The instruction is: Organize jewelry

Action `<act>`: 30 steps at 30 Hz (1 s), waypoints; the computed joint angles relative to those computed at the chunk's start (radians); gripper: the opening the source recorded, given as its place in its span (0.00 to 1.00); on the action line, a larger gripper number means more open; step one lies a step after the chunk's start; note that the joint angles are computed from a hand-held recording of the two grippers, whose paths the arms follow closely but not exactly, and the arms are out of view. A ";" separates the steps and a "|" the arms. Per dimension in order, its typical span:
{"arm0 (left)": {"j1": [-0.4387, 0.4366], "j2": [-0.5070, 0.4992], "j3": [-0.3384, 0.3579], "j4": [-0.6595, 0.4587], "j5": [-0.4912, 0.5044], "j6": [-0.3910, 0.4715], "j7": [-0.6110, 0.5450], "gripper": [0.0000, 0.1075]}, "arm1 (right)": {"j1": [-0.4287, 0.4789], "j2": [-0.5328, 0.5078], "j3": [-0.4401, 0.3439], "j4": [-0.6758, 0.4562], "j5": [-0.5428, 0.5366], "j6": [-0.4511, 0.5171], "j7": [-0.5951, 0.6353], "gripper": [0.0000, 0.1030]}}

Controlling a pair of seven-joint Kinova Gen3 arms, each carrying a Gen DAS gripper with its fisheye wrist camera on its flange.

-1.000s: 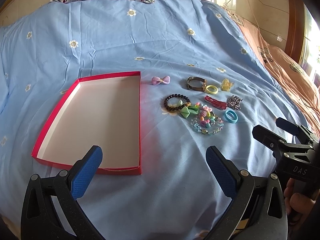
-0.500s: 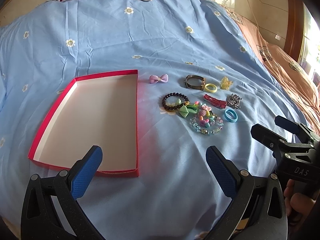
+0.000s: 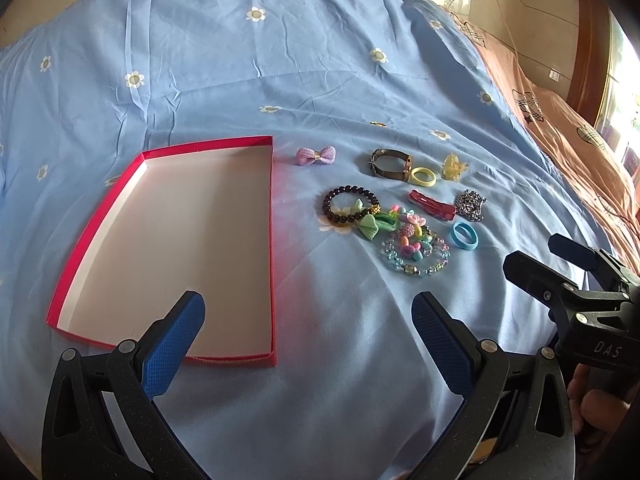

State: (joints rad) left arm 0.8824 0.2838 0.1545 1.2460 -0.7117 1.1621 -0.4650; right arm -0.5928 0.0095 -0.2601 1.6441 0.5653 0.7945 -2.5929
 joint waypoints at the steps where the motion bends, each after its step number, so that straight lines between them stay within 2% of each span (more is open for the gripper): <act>1: -0.002 0.001 0.000 -0.001 0.002 -0.002 -0.002 0.96 | 0.000 0.002 0.001 -0.002 -0.002 0.001 0.003 1.00; 14: -0.058 0.008 -0.004 -0.027 0.080 -0.042 -0.097 0.96 | 0.033 0.003 0.021 0.001 -0.062 -0.028 0.042 1.00; 22: -0.099 0.048 -0.019 -0.104 0.141 -0.039 -0.246 0.96 | 0.070 0.014 0.048 -0.017 -0.128 -0.047 0.094 1.00; 30: -0.137 0.110 -0.042 -0.219 0.235 -0.036 -0.383 0.92 | 0.091 0.061 0.080 -0.078 -0.167 -0.016 0.154 0.96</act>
